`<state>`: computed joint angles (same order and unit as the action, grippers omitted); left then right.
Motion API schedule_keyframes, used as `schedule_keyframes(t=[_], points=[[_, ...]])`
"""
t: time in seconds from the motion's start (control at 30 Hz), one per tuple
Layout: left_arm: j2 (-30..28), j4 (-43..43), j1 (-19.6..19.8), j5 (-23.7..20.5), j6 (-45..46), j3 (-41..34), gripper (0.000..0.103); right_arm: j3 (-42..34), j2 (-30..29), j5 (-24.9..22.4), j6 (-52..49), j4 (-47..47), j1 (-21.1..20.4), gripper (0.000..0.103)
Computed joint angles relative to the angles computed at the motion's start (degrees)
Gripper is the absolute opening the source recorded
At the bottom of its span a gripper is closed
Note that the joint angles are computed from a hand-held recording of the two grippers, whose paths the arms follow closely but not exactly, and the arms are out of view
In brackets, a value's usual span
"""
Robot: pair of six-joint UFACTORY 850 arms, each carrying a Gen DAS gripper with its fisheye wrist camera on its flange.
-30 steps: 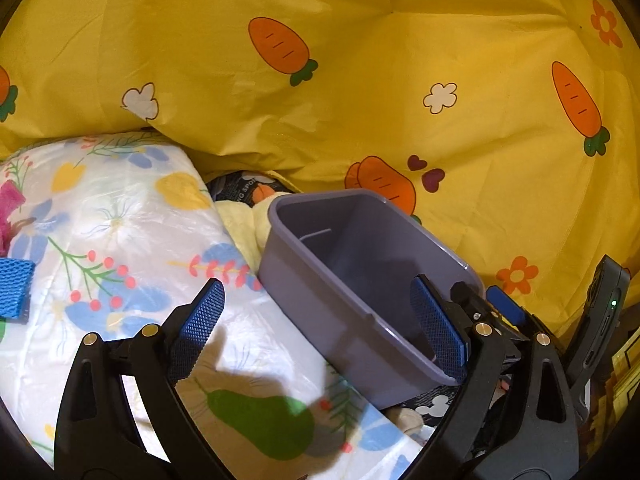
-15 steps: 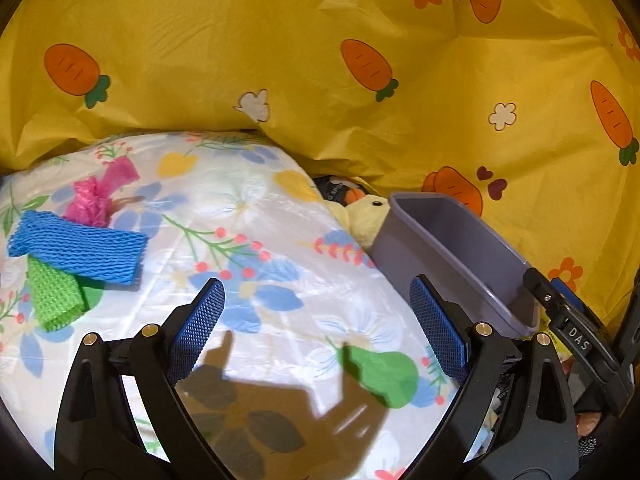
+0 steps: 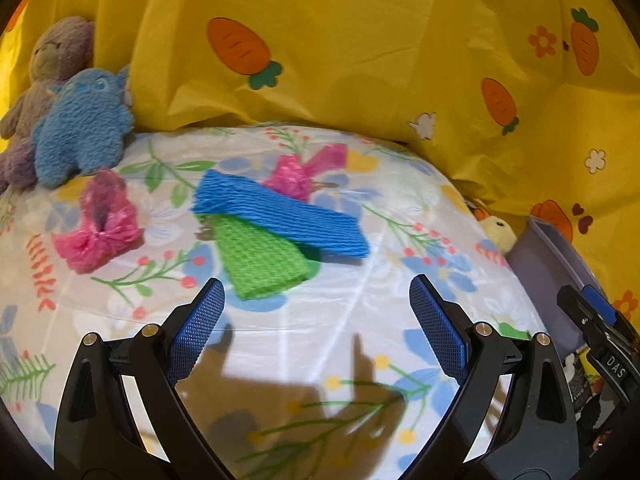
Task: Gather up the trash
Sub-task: 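Move both tools back over the mesh sleeves and pink bags on the bed, then grasp the blue mesh sleeve with the right tool while the left tool grasps the pink bag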
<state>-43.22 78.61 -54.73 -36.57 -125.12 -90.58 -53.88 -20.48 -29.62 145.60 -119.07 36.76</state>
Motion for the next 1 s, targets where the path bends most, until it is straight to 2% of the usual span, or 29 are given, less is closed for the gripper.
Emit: schedule_keyframes(t=[0.13, 0.23, 0.33, 0.37, 0.47, 0.57, 0.8, 1.0], points=[[4.74, 0.68, 1.13, -3.63, -5.57, 7.82, 0.092, -7.96, -5.68, 6.60, -7.90, 1.44, 2.17, 0.079], [7.65, -0.31, 1.90, -7.15, -7.57, 12.22, 0.092, -15.52, -10.81, 12.72, -20.16, 9.39, 3.31, 0.079], [10.27, -1.02, 2.59, -9.53, -9.73, 15.82, 0.092, -22.10, -15.66, 11.89, -32.51, 17.74, 4.95, 0.077], [11.18, -1.19, 2.95, -9.99, -10.38, 17.01, 0.092, -23.88, -17.05, 11.19, -35.74, 19.44, 5.23, 0.073], [13.05, -1.79, 3.80, -11.01, -11.16, 19.42, 0.092, -29.97, -21.66, 9.91, -51.09, 32.20, 5.11, 0.064], [13.96, -1.31, 4.74, -10.75, -11.78, 20.81, 0.092, -34.09, -24.86, 9.76, -61.19, 41.99, 4.29, 0.058], [12.38, -0.53, 7.00, -5.98, -9.53, 19.60, 0.092, -39.03, -28.68, 8.73, -68.71, 47.91, 4.06, 0.056], [9.42, -2.64, 8.88, -2.99, -4.51, 16.09, 0.092, -43.36, -31.65, 9.65, -79.64, 56.91, 3.97, 0.032]])
